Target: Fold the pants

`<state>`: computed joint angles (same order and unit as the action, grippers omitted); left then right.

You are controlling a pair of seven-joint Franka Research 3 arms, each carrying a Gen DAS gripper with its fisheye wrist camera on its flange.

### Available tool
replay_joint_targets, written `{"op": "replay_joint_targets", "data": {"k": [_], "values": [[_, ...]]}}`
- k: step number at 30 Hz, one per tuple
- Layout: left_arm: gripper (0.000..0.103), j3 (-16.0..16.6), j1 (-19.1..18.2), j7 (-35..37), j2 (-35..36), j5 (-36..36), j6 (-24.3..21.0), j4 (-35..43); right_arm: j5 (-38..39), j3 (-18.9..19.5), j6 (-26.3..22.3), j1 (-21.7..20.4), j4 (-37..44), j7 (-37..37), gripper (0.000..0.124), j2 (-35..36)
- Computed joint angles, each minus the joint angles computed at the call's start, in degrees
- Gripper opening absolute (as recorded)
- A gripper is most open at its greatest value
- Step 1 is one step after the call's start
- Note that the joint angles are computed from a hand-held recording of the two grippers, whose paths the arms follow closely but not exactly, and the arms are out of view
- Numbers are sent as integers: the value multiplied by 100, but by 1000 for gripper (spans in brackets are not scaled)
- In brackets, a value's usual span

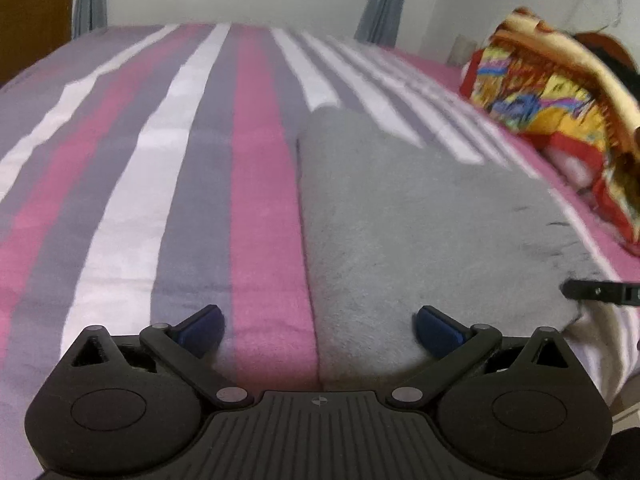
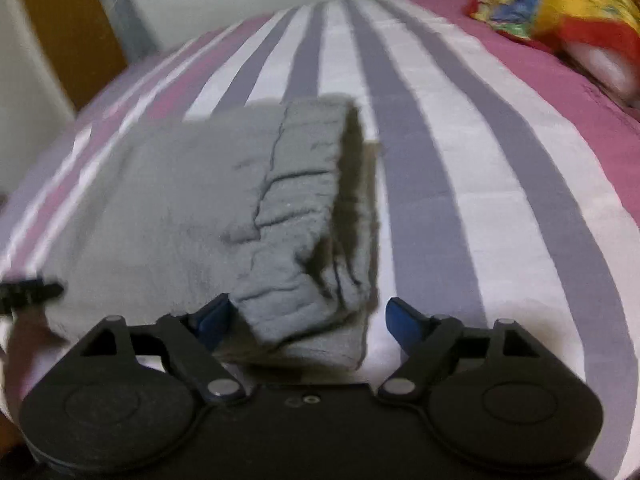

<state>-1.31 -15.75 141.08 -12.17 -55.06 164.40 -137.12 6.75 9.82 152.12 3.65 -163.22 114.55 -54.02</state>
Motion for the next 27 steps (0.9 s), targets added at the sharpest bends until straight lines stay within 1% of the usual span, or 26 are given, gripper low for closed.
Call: {"op": "replay_joint_targets", "data": {"k": [1, 2, 3, 4, 5, 6, 7, 8, 9, 11, 12, 13, 14, 15, 16, 17, 18, 19, 20, 21, 22, 24, 25, 26, 27], "values": [[103, 114, -55, 190, -75, -286, -137, -39, -25, 42, 119, 25, -59, -12, 61, -149], [103, 115, -4, 111, -83, -296, -205, -75, -48, 144, 291, 0, -149, 7, 59, -317], [103, 21, 107, -120, -11, -31, -161, -121, -136, 155, 492, 27, -266, 67, 59, -393], [103, 25, 62, 50, 43, -99, -90, -155, -102, 122, 429, 15, -262, -61, 61, -270], [103, 13, 31, 252, 77, -162, -23, -163, -10, -111, 160, 146, -148, -207, 64, 53], [103, -60, 97, 101, 84, 63, -28, -145, 242, -380, 86, 279, -100, -338, 70, 265], [103, -104, 173, -159, 63, 299, -112, -104, 334, -449, 104, 302, -100, -246, 70, 280], [103, -71, 143, -127, 11, 239, -121, -77, 385, -376, 152, 214, -87, -143, 69, 201], [103, -5, 57, 115, -34, 32, -25, -65, 376, -278, 306, 145, -131, -95, 62, 66], [103, 88, -47, 469, -45, -243, 60, 6, 261, -32, 638, -24, -218, -34, 56, -163], [103, 47, 12, 345, 28, -91, 58, 74, 203, 68, 754, -118, -255, 5, 52, -201], [103, -82, 150, -28, 131, 371, 100, 109, 134, 166, 858, -244, -280, 53, 48, -171], [103, -188, 283, -278, 267, 723, 75, 171, 70, 249, 786, -381, -257, 123, 49, -70], [103, -94, 231, -300, 371, 673, -64, 276, 56, 136, 590, -410, -164, 92, 57, 185], [103, -106, 273, -414, 436, 660, -153, 366, 107, 36, 547, -387, -151, 129, 67, 290], [103, -146, 315, -485, 449, 685, -149, 413, 188, -88, 608, -373, -156, 179, 68, 294], [103, -154, 283, -295, 430, 468, -41, 428, 166, -76, 686, -419, -163, 204, 58, 223], [103, -101, 200, 112, 414, 24, 2, 453, 69, 43, 873, -533, -195, 231, 43, 121], [103, -64, 167, 410, 453, -321, -55, 554, 16, 42, 1067, -566, -213, 177, 41, 101], [103, -83, 180, 594, 518, -553, -69, 655, 26, -43, 1277, -497, -207, 76, 35, 151], [103, -143, 222, 676, 634, -635, -39, 782, 77, -208, 1529, -344, -194, -94, 27, 273], [103, -300, 367, 569, 917, -473, 42, 1021, 160, -371, 1885, -174, -86, -377, 26, 601], [103, -377, 440, 456, 1085, -356, 49, 1164, 198, -338, 2055, -182, -23, -439, 29, 771], [103, -455, 516, 165, 1236, -14, 83, 1263, 192, -317, 2214, -215, 37, -554, 33, 964], [103, -420, 489, -196, 1437, 448, 91, 1391, 124, -138, 2072, -421, 135, -604, 40, 1081]]}}
